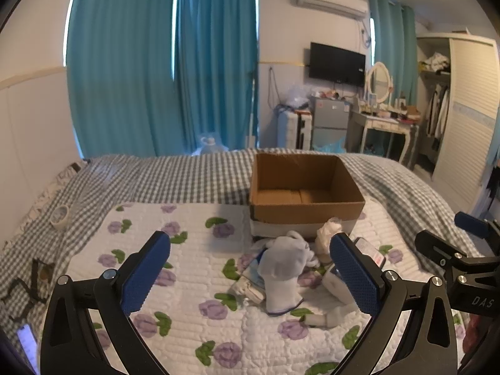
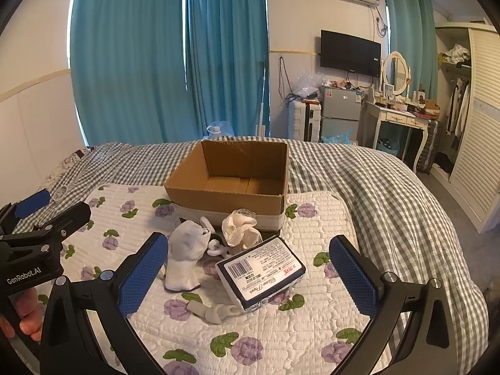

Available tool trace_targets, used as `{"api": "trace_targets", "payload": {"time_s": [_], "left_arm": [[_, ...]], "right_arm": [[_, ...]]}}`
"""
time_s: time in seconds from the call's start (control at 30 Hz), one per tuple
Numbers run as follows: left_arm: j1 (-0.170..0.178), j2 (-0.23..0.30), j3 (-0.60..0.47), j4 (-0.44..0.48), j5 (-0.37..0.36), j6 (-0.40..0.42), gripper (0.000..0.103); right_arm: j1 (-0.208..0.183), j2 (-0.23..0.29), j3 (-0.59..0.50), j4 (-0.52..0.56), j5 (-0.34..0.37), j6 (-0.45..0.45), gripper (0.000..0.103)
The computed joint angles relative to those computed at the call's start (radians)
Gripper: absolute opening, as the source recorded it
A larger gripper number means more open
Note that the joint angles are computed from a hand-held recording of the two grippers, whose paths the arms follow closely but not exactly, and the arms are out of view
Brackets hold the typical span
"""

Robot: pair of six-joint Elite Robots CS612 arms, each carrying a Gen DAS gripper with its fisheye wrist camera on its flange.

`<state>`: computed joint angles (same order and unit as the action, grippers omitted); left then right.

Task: Organize soft objects
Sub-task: 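Grasp the white sock with the left tool while the right tool grasps the dark-blue tissue paper pack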

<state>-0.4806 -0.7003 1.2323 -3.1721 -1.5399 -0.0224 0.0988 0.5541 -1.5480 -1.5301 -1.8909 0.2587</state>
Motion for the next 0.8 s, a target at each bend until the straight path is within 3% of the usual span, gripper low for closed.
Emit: {"api": "trace_targets", "payload": {"time_s": [0.13, 0.27, 0.5, 0.6, 0.8], "left_arm": [[0.001, 0.001, -0.003, 0.013, -0.005, -0.003, 0.103], [0.002, 0.019, -0.033, 0.061, -0.010, -0.011, 0.103], [0.001, 0.082, -0.120, 0.196, 0.002, -0.004, 0.103], [-0.001, 0.109, -0.155, 0.248, 0.010, -0.002, 0.103], [-0.005, 0.153, -0.209, 0.306, 0.015, 0.020, 0.103]], "right_arm": [[-0.002, -0.002, 0.004, 0.014, 0.000, 0.004, 0.103], [-0.017, 0.004, 0.012, 0.027, 0.044, 0.014, 0.103], [-0.039, -0.009, 0.108, 0.137, 0.080, 0.003, 0.102], [-0.044, -0.010, 0.145, 0.148, 0.108, -0.018, 0.096], [-0.050, -0.008, 0.199, 0.157, 0.122, -0.030, 0.096]]}}
